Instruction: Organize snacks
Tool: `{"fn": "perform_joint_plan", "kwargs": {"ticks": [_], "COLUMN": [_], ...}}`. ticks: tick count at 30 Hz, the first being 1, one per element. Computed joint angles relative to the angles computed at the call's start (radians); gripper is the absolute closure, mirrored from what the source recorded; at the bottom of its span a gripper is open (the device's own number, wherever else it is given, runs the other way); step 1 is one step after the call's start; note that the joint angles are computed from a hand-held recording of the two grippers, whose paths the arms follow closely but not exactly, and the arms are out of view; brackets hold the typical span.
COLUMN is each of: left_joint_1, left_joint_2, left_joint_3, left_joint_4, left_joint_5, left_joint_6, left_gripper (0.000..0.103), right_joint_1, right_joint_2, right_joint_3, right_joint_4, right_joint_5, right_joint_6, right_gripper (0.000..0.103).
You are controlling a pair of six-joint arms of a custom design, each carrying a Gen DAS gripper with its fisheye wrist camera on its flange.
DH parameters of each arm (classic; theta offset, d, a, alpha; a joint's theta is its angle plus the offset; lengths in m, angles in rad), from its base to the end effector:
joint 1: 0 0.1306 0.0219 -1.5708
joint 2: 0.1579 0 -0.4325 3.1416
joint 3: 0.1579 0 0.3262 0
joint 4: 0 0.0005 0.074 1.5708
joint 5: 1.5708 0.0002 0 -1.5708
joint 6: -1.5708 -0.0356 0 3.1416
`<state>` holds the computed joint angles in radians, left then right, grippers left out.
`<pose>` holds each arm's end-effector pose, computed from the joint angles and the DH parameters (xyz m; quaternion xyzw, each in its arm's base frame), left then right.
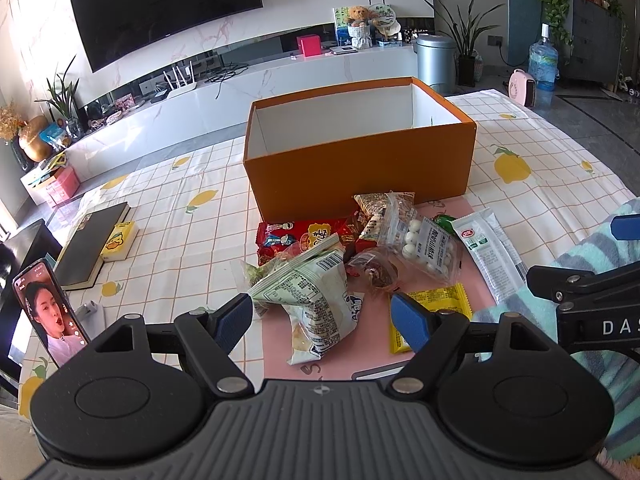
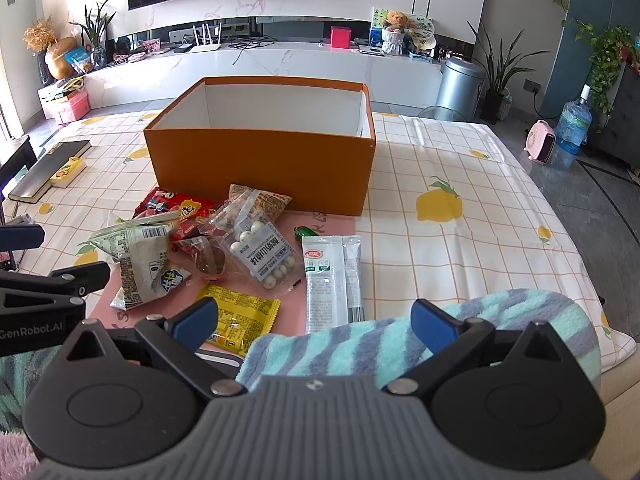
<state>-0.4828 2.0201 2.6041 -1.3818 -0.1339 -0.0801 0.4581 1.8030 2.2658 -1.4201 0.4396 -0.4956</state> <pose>0.5484 -0.2827 0.5873 0.2325 0.8948 -0.0145 0.3809 0.4906 0.2244 0.5893 0.0833 0.9290 -0.0494 0.3572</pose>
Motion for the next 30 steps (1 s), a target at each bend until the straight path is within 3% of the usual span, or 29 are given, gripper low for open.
{"fn": "perform_joint_plan", "kwargs": {"ticks": [25,30], "left_joint_1": [-0.002,0.015], "left_joint_2": [0.019,0.045], "left_joint_3": [0.021,0.081], "left_joint_4": [-0.016,-0.046], "left_joint_5": [0.017,0.034], "left_joint_6": [0.008,-0.019], "left_gripper": [0.011,0.016], "right_joint_1": [-0.003,-0.015], "right_joint_2": [0.009,-0.008], "right_joint_3": [0.004,-0.044], "right_joint_4": [-0.004,0.052], "right_joint_5": [-0.007,0.001], "right_joint_6": [0.005,0.008], "right_gripper": [0.004,0.004]}}
